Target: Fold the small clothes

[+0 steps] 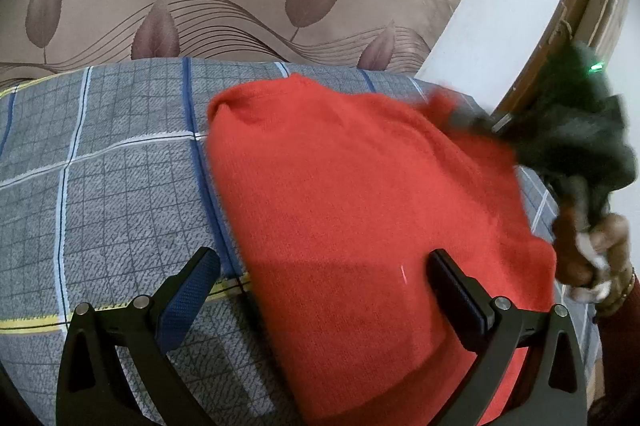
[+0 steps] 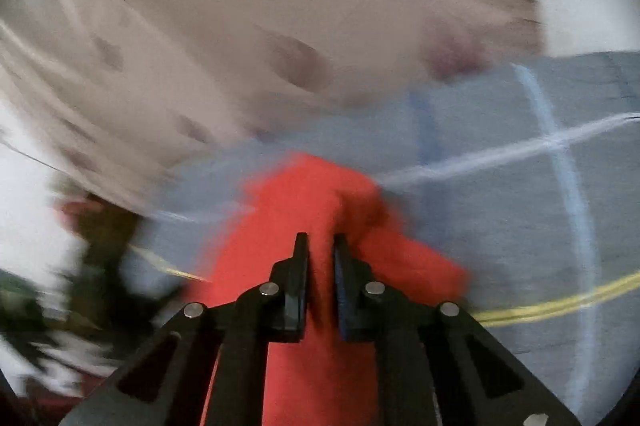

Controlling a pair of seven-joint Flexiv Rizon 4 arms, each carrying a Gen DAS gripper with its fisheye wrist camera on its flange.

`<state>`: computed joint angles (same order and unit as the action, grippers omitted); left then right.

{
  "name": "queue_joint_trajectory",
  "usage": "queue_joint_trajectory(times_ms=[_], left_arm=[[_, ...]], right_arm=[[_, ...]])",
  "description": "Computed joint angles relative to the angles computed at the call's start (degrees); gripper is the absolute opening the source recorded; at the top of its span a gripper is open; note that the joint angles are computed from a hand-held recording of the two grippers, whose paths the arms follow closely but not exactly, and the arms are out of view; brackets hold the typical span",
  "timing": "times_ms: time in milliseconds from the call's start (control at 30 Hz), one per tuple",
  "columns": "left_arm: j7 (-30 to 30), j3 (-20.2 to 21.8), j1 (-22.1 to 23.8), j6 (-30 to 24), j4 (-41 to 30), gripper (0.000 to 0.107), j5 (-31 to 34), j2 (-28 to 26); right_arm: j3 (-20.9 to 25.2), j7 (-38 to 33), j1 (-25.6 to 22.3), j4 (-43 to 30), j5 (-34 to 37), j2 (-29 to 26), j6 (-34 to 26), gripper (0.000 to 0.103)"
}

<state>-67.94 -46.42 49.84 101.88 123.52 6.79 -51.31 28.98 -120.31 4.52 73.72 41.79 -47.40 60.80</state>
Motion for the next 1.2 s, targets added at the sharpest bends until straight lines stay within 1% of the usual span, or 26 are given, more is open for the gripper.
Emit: queue_joint_trajectory(times_ms=[33, 67, 100, 133, 167, 200, 233, 300, 367, 400, 433, 500, 533, 600, 633, 667, 700, 733, 800, 933, 1033, 1067, 1100, 1133, 1167, 1200], left_arm=[[0.0, 0.0, 0.1, -0.1, 0.0, 0.103, 0.0, 0.0], [0.0, -0.1, 0.1, -0.1, 0.0, 0.103, 0.0, 0.1], [0.1, -0.1, 0.1, -0.2, 0.0, 0.103, 0.0, 0.0], [0.1, -0.2, 0.2, -0.2, 0.0, 0.103, 0.0, 0.0], [0.0, -0.2, 0.2, -0.2, 0.0, 0.103, -0.1, 0.1], [0.0, -0.2, 0.2, -0.2, 0.0, 0.103, -0.1, 0.1], [0.0, -0.2, 0.2, -0.3, 0.0, 0.103, -0.1, 0.1], [0.0, -0.3, 0.3, -0.4, 0.0, 0.103, -0.2, 0.1], [0.0, -0.3, 0.2, -0.3, 0.0, 0.103, -0.3, 0.1], [0.0, -0.1, 0.1, -0.3, 0.0, 0.103, -0.3, 0.2], [0.1, 0.0, -0.1, -0.4, -0.2, 0.103, -0.4, 0.2], [0.1, 0.2, -0.3, -0.4, -0.3, 0.103, -0.5, 0.2], [0.1, 0.2, -0.4, -0.3, -0.4, 0.103, -0.5, 0.3], [0.1, 0.3, -0.5, -0.4, -0.5, 0.103, -0.6, 0.3], [0.1, 0.3, -0.5, -0.3, -0.5, 0.103, -0.6, 0.3], [0.1, 0.4, -0.6, -0.2, -0.5, 0.103, -0.5, 0.3], [0.1, 0.5, -0.7, 0.0, -0.4, 0.103, -0.5, 0.3], [0.0, 0.5, -0.8, 0.1, -0.4, 0.103, -0.4, 0.3], [-0.1, 0.4, -0.6, 0.2, -0.3, 0.103, -0.3, 0.1], [-0.2, -0.1, 0.0, 0.8, 0.3, 0.103, 0.6, -0.3], [0.6, -0.9, 0.6, -0.1, 0.5, 0.103, 1.2, -0.7], [1.1, -1.3, 0.8, -0.3, 0.6, 0.103, 1.5, -1.0], [1.6, -1.5, 0.9, -0.6, 0.6, 0.103, 1.6, -1.1], [2.0, -1.5, 0.7, -0.7, 0.6, 0.103, 1.6, -1.1], [2.2, -1.4, 0.4, -0.7, 0.6, 0.103, 1.5, -1.0], [2.4, -1.4, 0.3, -0.6, 0.7, 0.103, 1.3, -1.0]], right_arm=[[2.8, -3.0, -2.9, -0.7, 4.1, -0.5, -0.9, 0.010], [3.7, -2.2, -4.2, -1.1, 4.6, -1.7, -0.7, 0.010], [2.8, 2.3, -3.9, -1.0, 1.6, -3.2, 1.0, 0.010], [0.0, 6.7, -2.6, -1.3, 0.5, -4.0, 0.4, 0.010], [-1.9, 7.4, -2.2, -2.1, 2.4, -4.5, -2.1, 0.010], [-2.0, 7.9, -2.7, -2.5, 2.7, -5.4, -4.3, 0.010], [-1.1, 7.6, -3.6, -2.8, 3.4, -5.8, -5.0, 0.010], [-1.1, 6.8, -3.6, -2.6, 3.7, -5.5, -3.6, 0.013], [-2.4, 8.0, -2.2, -2.0, 2.3, -4.9, -2.2, 0.015], [-2.7, 8.2, -1.7, -1.4, 1.7, -4.4, -1.0, 0.021], [-3.6, 8.7, -1.0, -0.1, 0.6, -3.0, 1.0, 0.026], [-6.5, 11.0, 2.3, 1.6, -3.8, -0.9, 5.1, 0.028], [-7.6, 10.9, 3.9, 2.0, -7.2, 0.4, 5.8, 0.028], [-8.4, 10.6, 6.0, 1.2, -13.4, 1.4, 4.3, 0.032], [-8.8, 10.2, 7.6, 0.3, -17.0, 1.7, 2.9, 0.038], [-8.3, 8.9, 8.6, -2.1, -20.5, 1.1, -0.7, 0.044], [-7.6, 7.6, 9.7, -5.1, -23.4, 0.0, -5.0, 0.060], [-8.1, 6.6, 12.2, -8.3, -26.7, -1.4, -8.4, 0.067], [-10.2, 5.7, 16.3, -11.7, -31.4, -3.4, -10.6, 0.067], [-14.3, 6.2, 23.0, -23.2, -39.2, -10.6, -17.7, 0.067], [-16.0, 5.3, 24.9, -28.4, -42.1, -14.4, -23.2, 0.066], [-16.4, 5.3, 25.3, -29.9, -42.5, -15.4, -24.9, 0.064], [-17.2, 5.5, 25.8, -30.5, -43.0, -16.1, -25.5, 0.056], [-18.5, 7.0, 26.5, -30.5, -43.7, -16.7, -24.8, 0.035], [-19.5, 8.9, 26.8, -31.0, -44.2, -17.4, -24.6, 0.022], [-20.5, 11.3, 27.1, -31.8, -44.7, -18.2, -24.2, 0.011]])
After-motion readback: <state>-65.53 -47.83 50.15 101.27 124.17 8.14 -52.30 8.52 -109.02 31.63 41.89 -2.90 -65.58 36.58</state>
